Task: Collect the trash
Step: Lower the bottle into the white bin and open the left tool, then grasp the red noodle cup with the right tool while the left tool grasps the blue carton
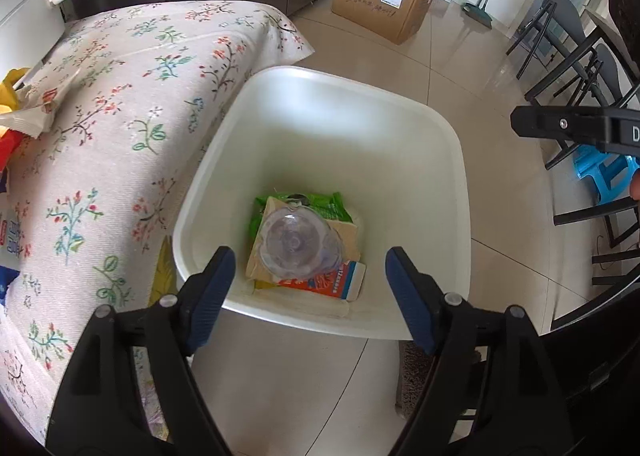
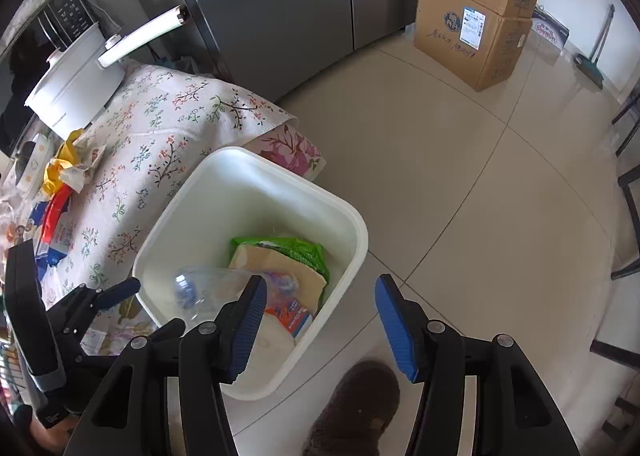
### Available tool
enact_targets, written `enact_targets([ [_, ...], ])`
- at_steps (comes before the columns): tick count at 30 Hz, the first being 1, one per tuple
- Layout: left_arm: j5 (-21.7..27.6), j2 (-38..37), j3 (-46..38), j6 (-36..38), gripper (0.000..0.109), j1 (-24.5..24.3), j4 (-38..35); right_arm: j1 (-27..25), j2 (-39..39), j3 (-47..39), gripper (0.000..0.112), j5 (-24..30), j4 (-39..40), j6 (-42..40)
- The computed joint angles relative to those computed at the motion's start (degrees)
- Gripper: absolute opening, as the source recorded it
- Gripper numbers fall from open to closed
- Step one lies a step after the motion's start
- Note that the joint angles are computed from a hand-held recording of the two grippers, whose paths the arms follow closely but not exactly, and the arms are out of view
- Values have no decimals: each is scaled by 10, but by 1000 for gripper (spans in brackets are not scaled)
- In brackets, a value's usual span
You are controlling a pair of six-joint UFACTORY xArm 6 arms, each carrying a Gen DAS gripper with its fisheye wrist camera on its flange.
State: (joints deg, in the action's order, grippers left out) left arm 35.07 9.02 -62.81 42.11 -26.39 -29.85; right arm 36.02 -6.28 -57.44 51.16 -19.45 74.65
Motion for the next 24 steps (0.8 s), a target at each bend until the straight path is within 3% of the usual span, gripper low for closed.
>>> enact_targets([
  [5,-20,-35,23,-2,83,34,0,9,20,-32,59,10,-6,-9],
  [10,-49,-71,38,-11,88,81,12,24,64,-105,68,36,-28,-24],
  [15,-68,-83,30,-37,91,143,31,41,135,-213,71,52,-42,-38],
  [24,-46,-82,-6,-79,92,265,86,71,319,-480,76,86,-27,-121],
])
